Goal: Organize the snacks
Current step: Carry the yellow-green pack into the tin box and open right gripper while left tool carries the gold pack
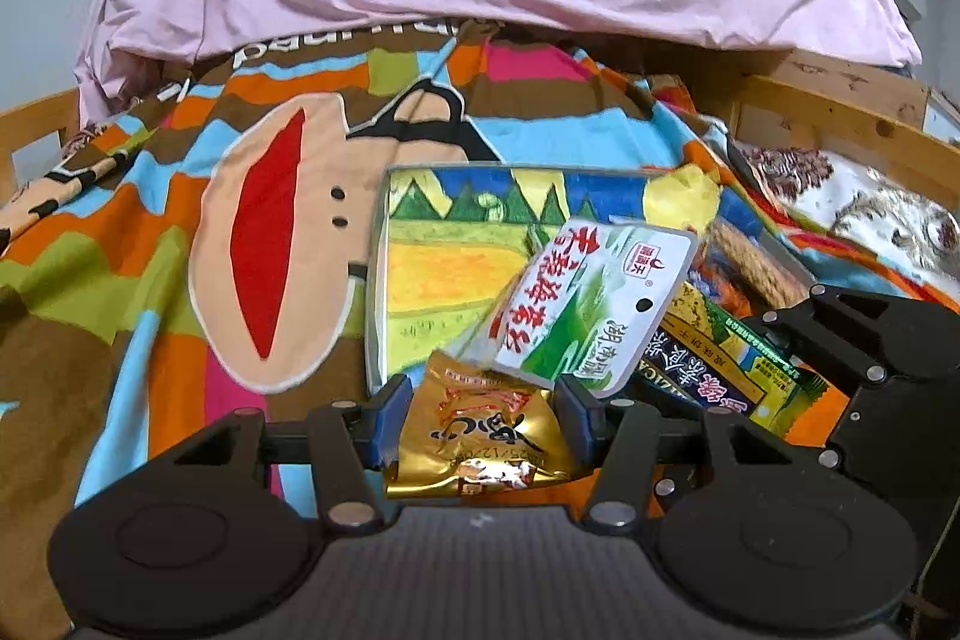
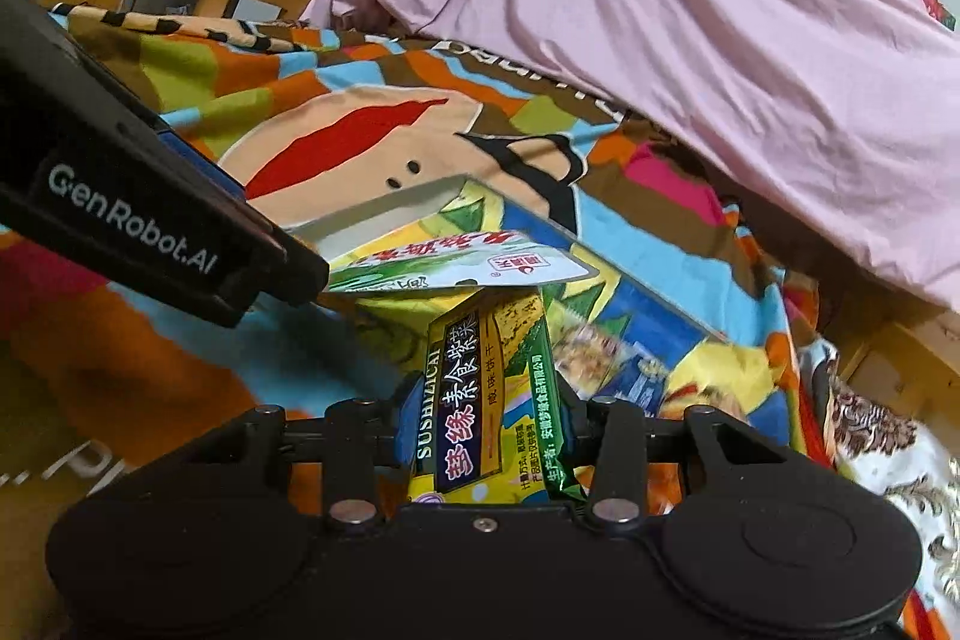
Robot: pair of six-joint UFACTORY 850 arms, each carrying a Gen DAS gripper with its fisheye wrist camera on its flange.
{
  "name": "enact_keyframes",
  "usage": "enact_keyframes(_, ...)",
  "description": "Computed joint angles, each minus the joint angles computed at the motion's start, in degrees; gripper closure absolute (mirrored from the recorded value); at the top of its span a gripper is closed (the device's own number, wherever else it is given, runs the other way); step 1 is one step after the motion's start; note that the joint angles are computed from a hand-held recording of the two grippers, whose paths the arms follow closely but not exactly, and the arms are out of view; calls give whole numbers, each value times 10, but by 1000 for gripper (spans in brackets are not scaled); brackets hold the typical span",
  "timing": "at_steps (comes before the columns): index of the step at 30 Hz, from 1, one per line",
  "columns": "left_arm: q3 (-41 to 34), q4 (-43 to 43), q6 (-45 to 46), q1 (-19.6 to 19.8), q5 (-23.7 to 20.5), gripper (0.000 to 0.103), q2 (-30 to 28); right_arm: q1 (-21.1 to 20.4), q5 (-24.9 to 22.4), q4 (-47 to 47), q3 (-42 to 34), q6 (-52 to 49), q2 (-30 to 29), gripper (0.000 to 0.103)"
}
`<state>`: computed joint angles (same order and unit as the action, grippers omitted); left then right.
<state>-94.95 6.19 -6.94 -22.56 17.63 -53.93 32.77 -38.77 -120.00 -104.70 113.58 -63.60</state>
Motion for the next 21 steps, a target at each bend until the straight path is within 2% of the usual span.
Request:
enact_keyframes(4,-40,-31,20,0,10,47,-19,-14,9,-1,-40,-21,-16,60)
enact_keyframes(5,-54,-38,26,0,10,68,-27,-19,16,1,-55,-31,-22,60)
enact_keyframes(6,-74,-40,29,0,2,81,-37,-24,23,4,-67,-40,-28,60)
enact_keyframes(9,-149,-1,-17,4,-33,80,-76,-40,50,19,-112,-74,-47,60)
enact_keyframes(12,-248,-38,11,3,-91,80,-133,-54,75,47,-156,-110,-69,60)
enact_keyframes(13,-271,-18,-12,3,-103,80,-147,-59,87,59,-170,-120,-76,60)
enact_keyframes(21,-307,16,-46,2,-114,78,-177,-88,126,195,-255,-239,-119,58)
